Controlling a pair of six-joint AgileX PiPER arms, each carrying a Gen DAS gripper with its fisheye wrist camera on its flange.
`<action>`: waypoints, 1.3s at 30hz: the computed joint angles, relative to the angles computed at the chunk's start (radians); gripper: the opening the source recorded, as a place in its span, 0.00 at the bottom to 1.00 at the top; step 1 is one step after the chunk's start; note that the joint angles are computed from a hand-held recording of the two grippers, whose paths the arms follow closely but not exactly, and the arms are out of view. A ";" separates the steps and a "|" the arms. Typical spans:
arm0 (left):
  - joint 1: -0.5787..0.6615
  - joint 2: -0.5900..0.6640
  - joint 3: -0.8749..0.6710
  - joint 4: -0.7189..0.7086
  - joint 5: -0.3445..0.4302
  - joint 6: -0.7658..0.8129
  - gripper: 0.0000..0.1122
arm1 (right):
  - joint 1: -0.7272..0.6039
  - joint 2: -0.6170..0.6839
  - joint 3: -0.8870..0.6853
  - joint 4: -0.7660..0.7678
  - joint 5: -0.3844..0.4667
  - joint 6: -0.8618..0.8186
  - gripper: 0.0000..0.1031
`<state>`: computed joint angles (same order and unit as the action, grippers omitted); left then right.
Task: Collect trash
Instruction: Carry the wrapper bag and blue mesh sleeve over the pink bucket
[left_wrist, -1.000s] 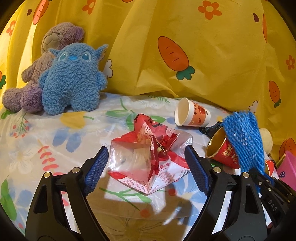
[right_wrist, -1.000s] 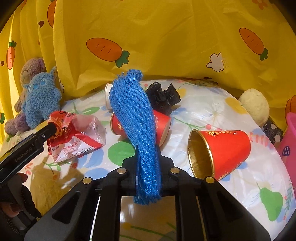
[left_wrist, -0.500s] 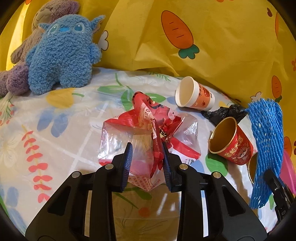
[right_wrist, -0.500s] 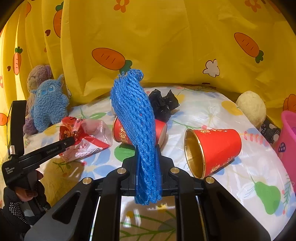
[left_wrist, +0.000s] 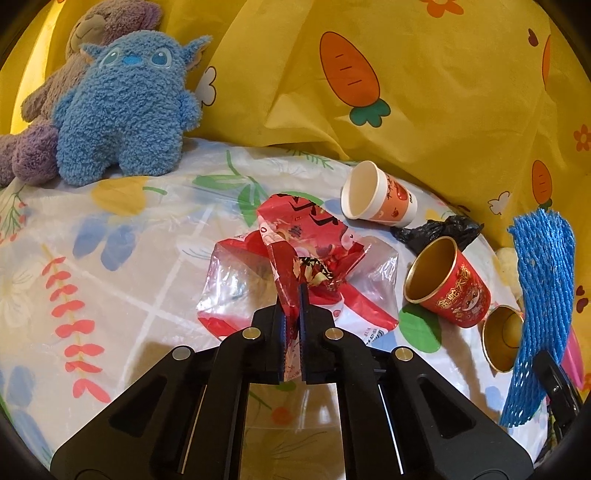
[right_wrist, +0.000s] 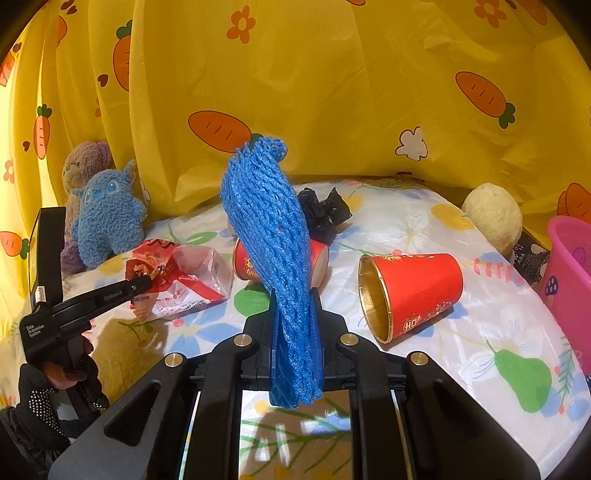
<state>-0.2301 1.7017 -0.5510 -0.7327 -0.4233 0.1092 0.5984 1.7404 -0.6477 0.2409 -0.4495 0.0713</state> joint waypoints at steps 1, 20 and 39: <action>-0.005 -0.014 0.011 -0.001 -0.010 -0.006 0.04 | -0.004 -0.007 0.009 -0.012 -0.006 0.010 0.15; -0.406 -0.223 0.074 -0.514 -0.271 0.393 0.03 | -0.131 -0.233 0.253 -0.103 -0.115 0.075 0.15; -0.727 -0.056 -0.184 -0.713 -0.349 0.586 0.03 | -0.393 -0.424 0.394 -0.356 -0.099 0.232 0.15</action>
<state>-0.9575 1.6456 -0.7351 -1.4452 -0.7723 0.6956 0.2055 1.3163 -0.2537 -0.1152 -0.5489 0.3033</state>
